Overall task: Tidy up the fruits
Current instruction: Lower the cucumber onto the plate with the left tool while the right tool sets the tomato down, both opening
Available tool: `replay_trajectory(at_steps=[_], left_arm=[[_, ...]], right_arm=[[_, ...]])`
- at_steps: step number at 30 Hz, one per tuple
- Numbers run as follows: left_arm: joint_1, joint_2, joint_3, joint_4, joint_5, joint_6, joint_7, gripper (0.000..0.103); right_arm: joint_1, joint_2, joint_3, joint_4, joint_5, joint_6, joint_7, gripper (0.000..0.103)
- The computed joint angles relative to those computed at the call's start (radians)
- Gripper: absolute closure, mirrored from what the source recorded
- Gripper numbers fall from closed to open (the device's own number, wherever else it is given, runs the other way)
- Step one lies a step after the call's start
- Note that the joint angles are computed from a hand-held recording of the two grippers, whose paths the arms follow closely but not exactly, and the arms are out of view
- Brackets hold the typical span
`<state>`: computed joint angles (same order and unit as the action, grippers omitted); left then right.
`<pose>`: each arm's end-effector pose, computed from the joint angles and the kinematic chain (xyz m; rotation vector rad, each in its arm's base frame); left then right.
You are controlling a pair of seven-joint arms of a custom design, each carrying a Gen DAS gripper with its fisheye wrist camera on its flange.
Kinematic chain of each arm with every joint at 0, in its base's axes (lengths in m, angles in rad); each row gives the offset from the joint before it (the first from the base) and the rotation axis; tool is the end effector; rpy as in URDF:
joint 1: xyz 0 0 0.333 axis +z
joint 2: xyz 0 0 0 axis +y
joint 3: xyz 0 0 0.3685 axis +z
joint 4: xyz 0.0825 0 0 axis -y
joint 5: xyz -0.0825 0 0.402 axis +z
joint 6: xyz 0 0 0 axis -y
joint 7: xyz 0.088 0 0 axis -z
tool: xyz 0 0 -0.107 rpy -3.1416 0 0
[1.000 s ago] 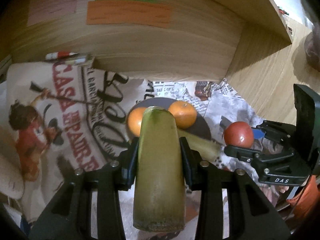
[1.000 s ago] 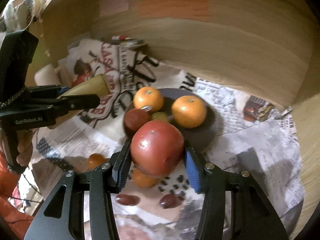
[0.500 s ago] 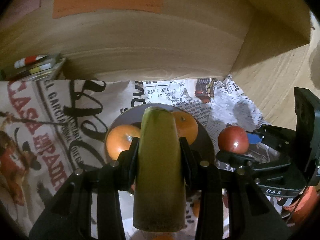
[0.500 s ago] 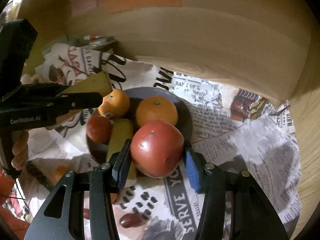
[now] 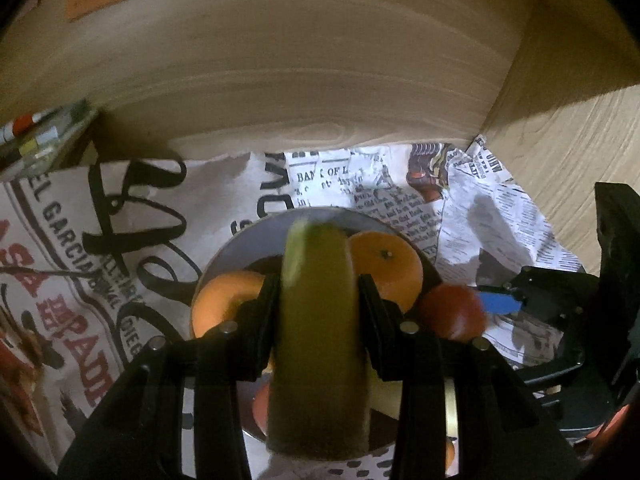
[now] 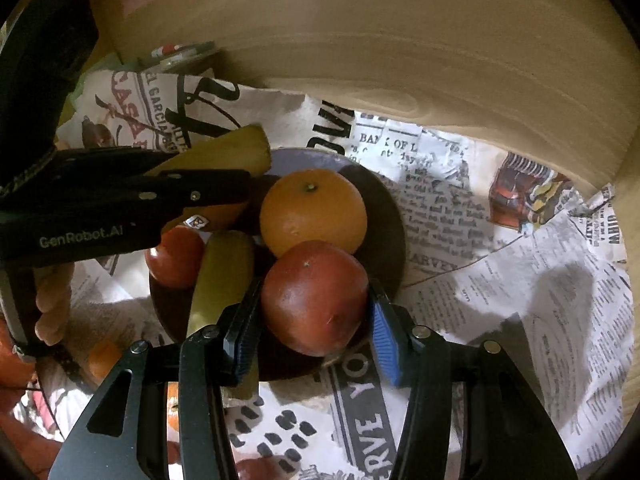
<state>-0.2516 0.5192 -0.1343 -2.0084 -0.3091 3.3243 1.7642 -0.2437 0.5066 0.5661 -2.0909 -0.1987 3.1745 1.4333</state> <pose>0.6526 -0.2184 0.3167 -1.6303 2.0075 -0.9298 0.6344 0.1936 0.3220 -2.1481 1.2551 -0.3790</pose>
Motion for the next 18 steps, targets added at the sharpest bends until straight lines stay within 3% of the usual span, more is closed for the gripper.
replay_trajectory(at_steps=[4,7,18], left_arm=[[0.028,-0.013,-0.033,-0.013,0.017,0.030,0.010,0.064],[0.011,-0.026,-0.015,-0.022,0.005,0.035,0.010,0.064],[0.061,-0.133,-0.071,-0.207,0.012,0.152,-0.004,0.062]], right_arm=[[0.005,0.001,-0.004,-0.006,-0.013,0.035,0.003,0.044],[0.019,-0.012,-0.021,-0.021,-0.048,0.071,0.030,0.044],[-0.044,-0.103,0.002,-0.137,-0.173,0.177,0.179,0.044]])
